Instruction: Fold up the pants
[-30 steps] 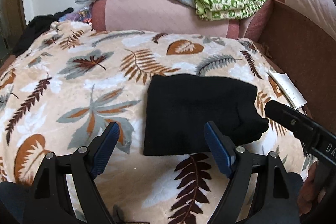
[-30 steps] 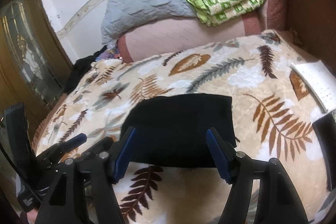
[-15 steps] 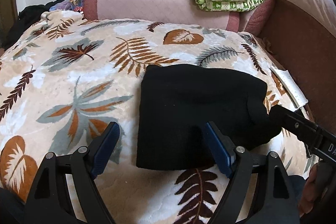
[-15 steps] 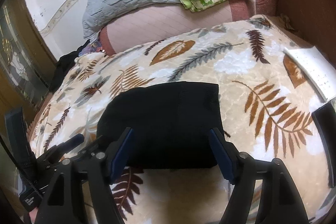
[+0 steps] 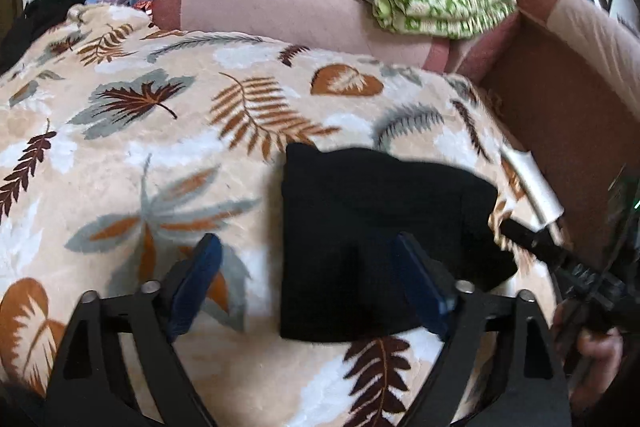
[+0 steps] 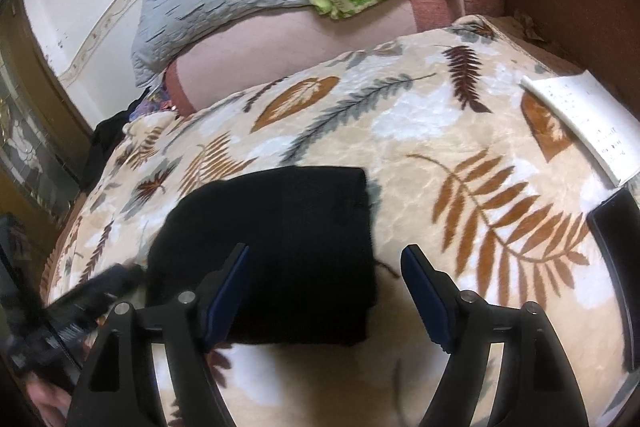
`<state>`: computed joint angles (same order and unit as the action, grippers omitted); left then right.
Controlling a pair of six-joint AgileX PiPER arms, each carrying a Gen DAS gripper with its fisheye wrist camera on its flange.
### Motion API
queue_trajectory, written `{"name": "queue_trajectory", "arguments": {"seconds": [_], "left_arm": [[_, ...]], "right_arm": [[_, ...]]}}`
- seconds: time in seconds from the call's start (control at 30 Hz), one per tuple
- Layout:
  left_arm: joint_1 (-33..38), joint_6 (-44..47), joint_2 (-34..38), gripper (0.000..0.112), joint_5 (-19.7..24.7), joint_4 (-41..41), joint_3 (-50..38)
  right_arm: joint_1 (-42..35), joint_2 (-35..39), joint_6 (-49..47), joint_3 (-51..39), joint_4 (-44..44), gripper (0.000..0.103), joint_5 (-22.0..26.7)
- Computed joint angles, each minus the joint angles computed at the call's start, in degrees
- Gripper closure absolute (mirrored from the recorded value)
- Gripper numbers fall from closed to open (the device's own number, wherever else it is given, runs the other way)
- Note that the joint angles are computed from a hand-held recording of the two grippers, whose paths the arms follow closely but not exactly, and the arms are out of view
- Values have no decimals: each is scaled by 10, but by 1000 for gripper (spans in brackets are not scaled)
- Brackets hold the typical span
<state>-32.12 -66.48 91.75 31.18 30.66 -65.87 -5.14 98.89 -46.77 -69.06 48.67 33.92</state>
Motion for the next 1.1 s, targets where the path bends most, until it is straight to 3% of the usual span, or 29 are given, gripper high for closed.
{"name": "queue_trajectory", "arguments": {"seconds": [0.17,0.27,0.37,0.43,0.47,0.6,0.67,0.73,0.83,0.9,0.93,1.1], "left_arm": [[51,151,35,16,-34,-119,-30],[79,282,83,16,-22,-252,-60],[106,428,111,16,-70,-418,-51],[108,473,123,12,-89,-470,-50],[103,466,127,9,-104,-461,-49],[89,423,146,9,-94,-404,-80],[74,370,154,10,-81,-341,-95],[65,376,153,28,-79,-334,-99],[56,342,140,43,-76,-298,-94],[60,347,120,69,-72,-301,-89],[63,348,111,76,-64,-303,-89],[98,355,39,78,-45,-295,-67]], "right_arm": [[-11,55,10,-45,2,22,20],[-14,89,9,-71,5,21,49],[-16,117,-5,-88,22,18,64],[-19,130,-23,-98,44,16,74],[-18,137,-26,-106,46,16,75],[-16,150,-17,-128,36,17,92],[-18,156,-44,-133,53,45,124],[-16,148,-48,-117,65,56,116],[-13,124,-51,-106,61,70,112],[-20,106,-59,-101,85,74,131],[-19,95,-63,-98,94,75,138],[29,56,-57,-115,104,75,138]]}}
